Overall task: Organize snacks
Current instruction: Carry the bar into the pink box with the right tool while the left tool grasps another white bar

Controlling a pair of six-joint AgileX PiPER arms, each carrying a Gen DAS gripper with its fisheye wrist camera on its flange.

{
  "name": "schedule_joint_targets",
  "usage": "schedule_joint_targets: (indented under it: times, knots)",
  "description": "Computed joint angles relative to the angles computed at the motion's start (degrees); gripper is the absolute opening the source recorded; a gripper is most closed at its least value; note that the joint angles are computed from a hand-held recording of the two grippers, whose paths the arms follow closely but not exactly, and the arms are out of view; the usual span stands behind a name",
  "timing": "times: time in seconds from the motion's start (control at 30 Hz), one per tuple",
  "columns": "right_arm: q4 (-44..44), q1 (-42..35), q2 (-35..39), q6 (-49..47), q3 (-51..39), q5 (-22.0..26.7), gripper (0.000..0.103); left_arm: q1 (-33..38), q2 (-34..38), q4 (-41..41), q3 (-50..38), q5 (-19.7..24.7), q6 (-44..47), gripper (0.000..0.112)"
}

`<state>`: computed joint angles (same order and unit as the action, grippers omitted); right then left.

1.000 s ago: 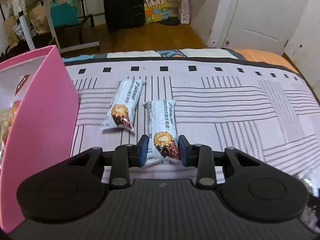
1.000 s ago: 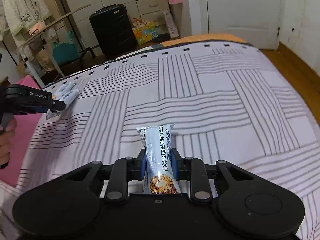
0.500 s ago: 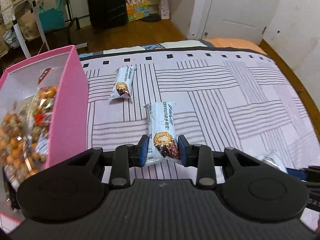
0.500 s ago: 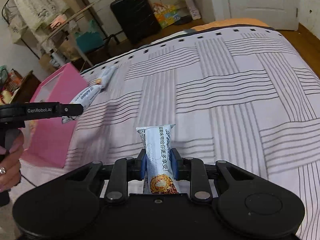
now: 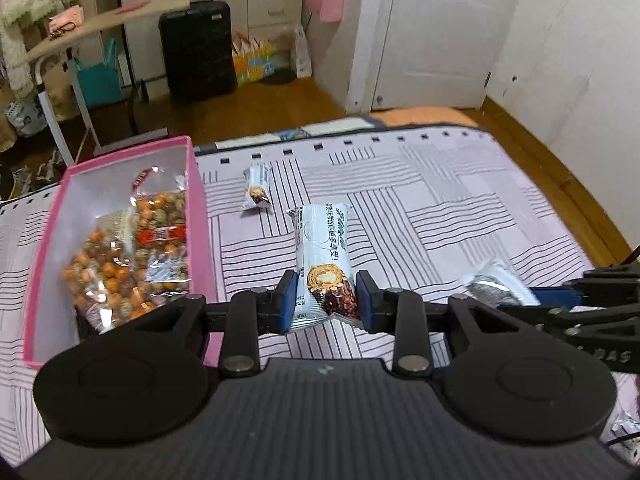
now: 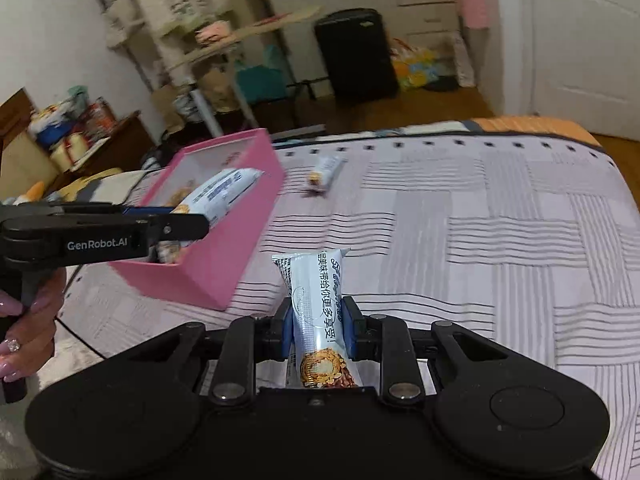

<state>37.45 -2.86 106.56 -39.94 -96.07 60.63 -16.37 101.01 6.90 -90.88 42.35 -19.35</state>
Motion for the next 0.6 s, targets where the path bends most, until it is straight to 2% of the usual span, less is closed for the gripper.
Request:
schedule_joint_targets:
  times: [0.3,0.47,0.6]
  knots:
    - [0.10,7.85,-1.73,-2.61,-3.11,0.08,0.029,3.37,-10.67,3.33,8.83,-2.06,-2.18,0.030]
    - [2.89,12.67,4.29,-4.68,-9.95,-2.44,0.029,8.76,-12.78,2.71,11.49,-2.83,-2.94,0.030]
    - [4.57,15.59,13.11,-0.93,-20.54,-1.17,0.029,13.91,-11.78,3.14,12.98,-4.24,-5.28,0.030]
